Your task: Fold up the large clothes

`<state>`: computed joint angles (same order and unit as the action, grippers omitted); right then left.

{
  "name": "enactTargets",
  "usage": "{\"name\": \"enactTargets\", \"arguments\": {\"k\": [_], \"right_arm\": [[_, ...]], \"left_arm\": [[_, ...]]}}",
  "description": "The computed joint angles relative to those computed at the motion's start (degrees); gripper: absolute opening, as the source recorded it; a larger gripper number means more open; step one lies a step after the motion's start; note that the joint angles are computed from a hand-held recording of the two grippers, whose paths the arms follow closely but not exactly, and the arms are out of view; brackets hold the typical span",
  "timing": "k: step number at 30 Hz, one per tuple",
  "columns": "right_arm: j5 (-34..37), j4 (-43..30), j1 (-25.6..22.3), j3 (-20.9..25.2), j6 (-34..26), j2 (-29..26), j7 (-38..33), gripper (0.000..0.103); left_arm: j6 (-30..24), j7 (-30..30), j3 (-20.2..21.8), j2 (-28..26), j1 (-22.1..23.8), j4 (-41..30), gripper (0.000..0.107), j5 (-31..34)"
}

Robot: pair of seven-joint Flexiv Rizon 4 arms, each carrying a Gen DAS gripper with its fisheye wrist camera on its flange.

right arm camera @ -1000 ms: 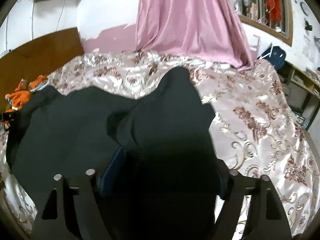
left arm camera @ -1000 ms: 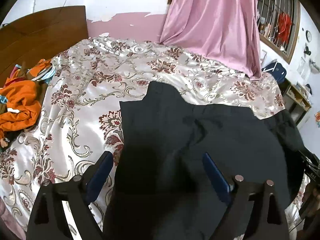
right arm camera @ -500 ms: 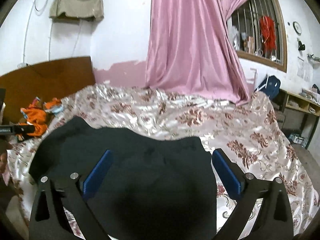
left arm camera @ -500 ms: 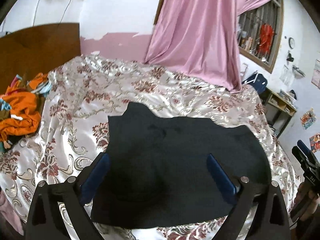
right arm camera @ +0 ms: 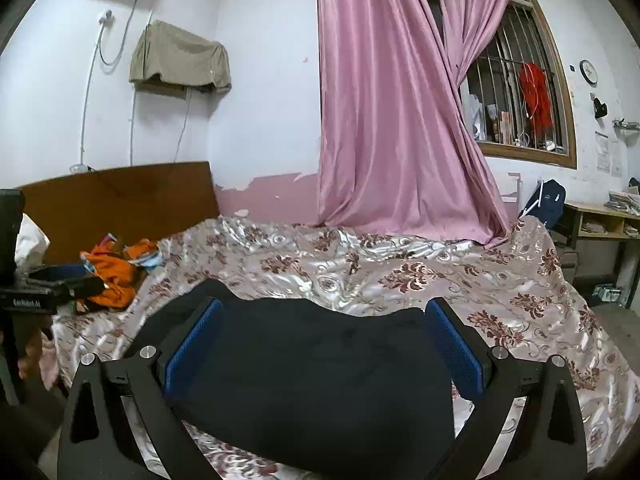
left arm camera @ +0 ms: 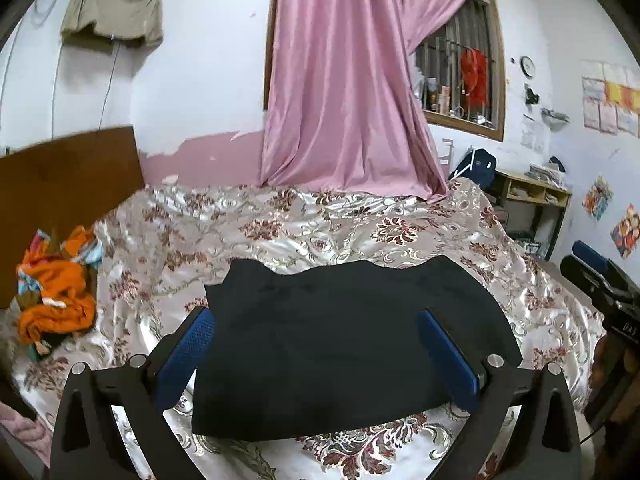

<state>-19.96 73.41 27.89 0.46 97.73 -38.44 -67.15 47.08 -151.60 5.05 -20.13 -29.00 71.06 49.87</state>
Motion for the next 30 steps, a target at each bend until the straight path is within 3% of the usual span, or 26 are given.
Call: {"name": "enactTargets", "arguments": {"k": [7, 14, 22, 30], "right_arm": [[2.2, 7.0, 4.5, -5.7, 5.4, 3.8, -0.3, 0.099], [6.7, 13.0, 9.8, -10.8, 8.8, 7.4, -3.8, 0.099], [11.4, 15.7, 13.2, -13.2, 9.8, 9.2, -7.8, 0.1], [13.5, 18.3, 12.7, -11.2, 10.1, 10.5, -10.1, 0.1]], "left_arm": [[-2.0, -3.3, -0.2, 0.8, -4.4, -0.5, 0.103, 7.3], [-3.4, -5.8, -1.4, 1.8, -5.6, 0.6, 0.103, 10.8], [-5.3, -9.1, -3.0, 3.8, -5.4, 3.0, 0.103, 12.7], [-5.6, -11.4, -4.1, 4.5, -3.7, 6.3, 0.103, 9.9]]}}
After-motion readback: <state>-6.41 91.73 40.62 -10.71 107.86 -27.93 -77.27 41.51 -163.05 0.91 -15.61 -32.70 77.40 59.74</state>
